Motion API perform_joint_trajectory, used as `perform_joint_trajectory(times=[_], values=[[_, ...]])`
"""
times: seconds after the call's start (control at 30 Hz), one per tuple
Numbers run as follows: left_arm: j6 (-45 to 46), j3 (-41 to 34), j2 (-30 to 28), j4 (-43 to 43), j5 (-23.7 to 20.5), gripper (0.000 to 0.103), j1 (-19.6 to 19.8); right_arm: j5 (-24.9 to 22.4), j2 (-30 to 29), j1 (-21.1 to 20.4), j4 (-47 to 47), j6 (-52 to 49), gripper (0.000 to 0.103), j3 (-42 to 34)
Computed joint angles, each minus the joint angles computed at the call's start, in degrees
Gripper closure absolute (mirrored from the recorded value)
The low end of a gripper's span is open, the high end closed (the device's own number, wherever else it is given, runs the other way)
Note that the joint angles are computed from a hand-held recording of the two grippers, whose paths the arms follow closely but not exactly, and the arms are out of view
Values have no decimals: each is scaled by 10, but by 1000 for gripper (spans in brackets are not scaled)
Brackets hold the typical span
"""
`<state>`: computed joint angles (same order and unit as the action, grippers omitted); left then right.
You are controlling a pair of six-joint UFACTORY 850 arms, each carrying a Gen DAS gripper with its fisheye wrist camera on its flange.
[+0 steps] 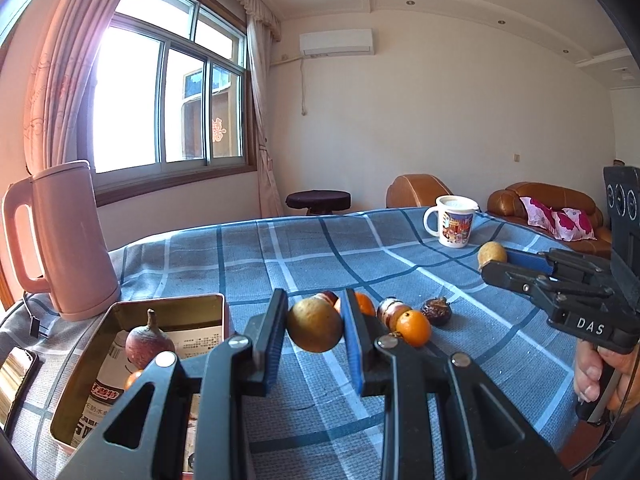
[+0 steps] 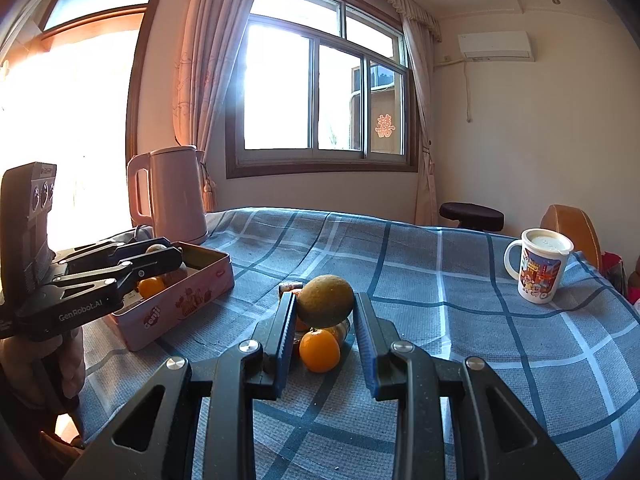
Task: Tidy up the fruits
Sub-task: 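Carry the yellow fruit over the tin with the left tool while the right tool carries its yellow fruit there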
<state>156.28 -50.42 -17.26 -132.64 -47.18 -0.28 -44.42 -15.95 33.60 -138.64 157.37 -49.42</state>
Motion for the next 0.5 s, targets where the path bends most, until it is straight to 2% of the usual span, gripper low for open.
perform_joint_trajectory(times=[0.5], values=[[33, 17, 8, -27, -27, 74, 1, -34, 3, 6, -18, 10, 72, 13]])
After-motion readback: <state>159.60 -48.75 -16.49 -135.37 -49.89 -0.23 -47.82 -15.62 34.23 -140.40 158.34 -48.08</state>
